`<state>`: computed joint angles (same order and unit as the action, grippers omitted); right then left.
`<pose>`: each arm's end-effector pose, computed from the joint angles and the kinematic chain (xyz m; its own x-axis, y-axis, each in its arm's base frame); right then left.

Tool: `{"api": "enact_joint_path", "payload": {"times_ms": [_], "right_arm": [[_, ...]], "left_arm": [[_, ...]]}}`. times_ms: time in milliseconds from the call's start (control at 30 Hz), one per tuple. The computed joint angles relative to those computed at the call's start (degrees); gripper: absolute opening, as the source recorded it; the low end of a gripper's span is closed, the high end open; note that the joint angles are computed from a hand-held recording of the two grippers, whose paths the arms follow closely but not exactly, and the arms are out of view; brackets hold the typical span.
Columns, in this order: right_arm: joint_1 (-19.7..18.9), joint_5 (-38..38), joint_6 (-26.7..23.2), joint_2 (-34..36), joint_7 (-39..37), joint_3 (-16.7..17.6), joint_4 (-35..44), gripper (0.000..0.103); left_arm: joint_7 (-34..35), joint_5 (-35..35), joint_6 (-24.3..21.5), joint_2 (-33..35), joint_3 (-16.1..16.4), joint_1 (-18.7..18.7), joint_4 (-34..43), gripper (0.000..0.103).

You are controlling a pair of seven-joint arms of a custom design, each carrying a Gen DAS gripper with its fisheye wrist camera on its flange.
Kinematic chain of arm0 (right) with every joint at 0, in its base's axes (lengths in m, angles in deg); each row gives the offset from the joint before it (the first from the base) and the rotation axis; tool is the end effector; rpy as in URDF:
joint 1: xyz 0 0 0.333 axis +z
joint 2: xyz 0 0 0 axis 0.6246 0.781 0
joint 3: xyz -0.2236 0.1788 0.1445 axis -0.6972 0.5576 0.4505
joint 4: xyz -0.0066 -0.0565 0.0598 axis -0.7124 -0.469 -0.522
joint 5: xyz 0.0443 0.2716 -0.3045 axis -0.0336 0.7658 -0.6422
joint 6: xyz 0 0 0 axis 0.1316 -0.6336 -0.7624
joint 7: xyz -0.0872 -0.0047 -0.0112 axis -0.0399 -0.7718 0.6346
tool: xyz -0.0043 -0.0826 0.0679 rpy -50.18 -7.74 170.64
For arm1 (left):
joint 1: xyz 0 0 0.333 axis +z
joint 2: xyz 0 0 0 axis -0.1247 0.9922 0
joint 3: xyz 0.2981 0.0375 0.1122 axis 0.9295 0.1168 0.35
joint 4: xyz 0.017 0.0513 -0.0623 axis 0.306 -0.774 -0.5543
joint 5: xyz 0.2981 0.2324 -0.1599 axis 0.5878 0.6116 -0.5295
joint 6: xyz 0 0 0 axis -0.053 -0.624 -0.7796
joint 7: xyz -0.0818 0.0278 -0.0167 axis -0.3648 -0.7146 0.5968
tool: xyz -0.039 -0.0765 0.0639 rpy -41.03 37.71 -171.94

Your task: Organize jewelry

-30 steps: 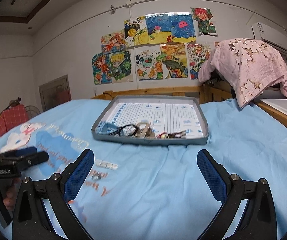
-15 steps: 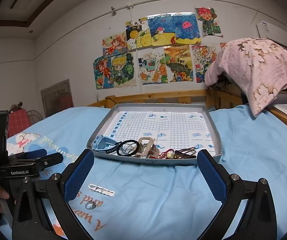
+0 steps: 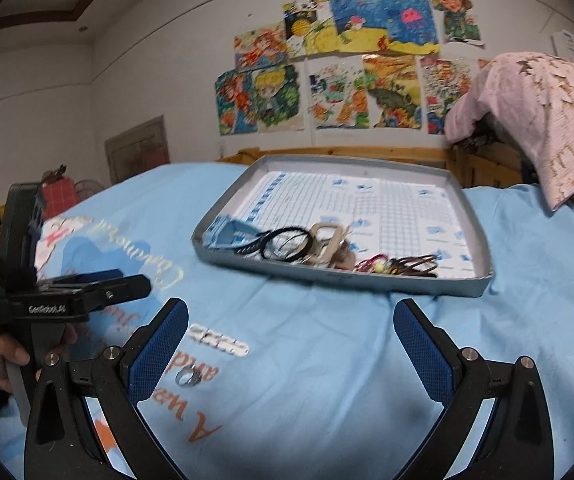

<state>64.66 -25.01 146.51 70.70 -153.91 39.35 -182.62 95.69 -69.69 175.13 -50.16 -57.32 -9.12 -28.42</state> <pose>0.5637 0.3451 0.5447 -0.0766 -0.9896 -0.1216 -0.3817 0.1418 -0.9133 0.6863 -0.2156 0.5253 -0.5257 -0.8122 0.2530 -0.5757 0.1207 -0.8087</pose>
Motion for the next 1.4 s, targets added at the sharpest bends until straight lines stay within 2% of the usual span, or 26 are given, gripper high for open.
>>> {"api": "enact_joint_path", "payload": {"times_ms": [67,200,300,500,633,767,867,1100,1200,1300,1400], "right_arm": [[-0.30,1.10,2.11,0.43,-1.99,0.02,0.07,0.099],[-0.62,6.03,5.57,1.44,-8.12,-0.19,0.25,0.075],[-0.43,9.96,7.50,2.22,-12.61,-0.55,0.40,0.070],[0.53,16.94,9.69,3.51,-21.60,-1.08,0.80,0.054],[1.32,21.50,10.12,4.19,-27.66,-1.31,1.13,0.044],[1.98,26.74,10.29,4.78,-34.19,-1.30,1.31,0.043],[2.45,30.14,10.02,5.24,-38.29,-1.36,1.61,0.038],[3.43,35.98,8.94,6.03,-44.30,-1.62,2.37,0.038],[3.47,39.13,8.41,6.47,-47.37,-1.32,2.81,0.032],[3.70,40.99,8.01,6.75,-49.21,-1.55,3.10,0.032],[4.08,42.14,7.10,7.05,-50.24,-1.74,3.55,0.028]], "left_arm": [[1.31,-0.73,-1.15,0.25,-0.55,0.50,0.37,0.095],[3.24,-1.91,-5.12,0.89,-0.81,1.06,1.55,0.080],[3.72,-2.05,-8.93,1.78,-0.37,1.02,3.04,0.067],[4.51,-1.36,-13.74,2.94,0.40,0.25,4.94,0.053],[5.36,-1.33,-16.49,3.68,0.50,0.17,6.02,0.048],[4.72,-0.32,-19.69,5.22,0.90,-0.10,8.27,0.048],[4.29,0.01,-21.11,6.06,0.92,-0.11,9.38,0.048],[3.09,0.49,-25.41,8.68,0.65,0.10,12.94,0.033],[2.63,0.66,-27.01,9.58,0.55,0.24,14.13,0.023],[2.26,1.11,-28.14,10.23,0.51,0.15,14.96,0.014],[2.44,1.31,-28.70,10.47,0.40,0.16,15.24,0.010]]}}
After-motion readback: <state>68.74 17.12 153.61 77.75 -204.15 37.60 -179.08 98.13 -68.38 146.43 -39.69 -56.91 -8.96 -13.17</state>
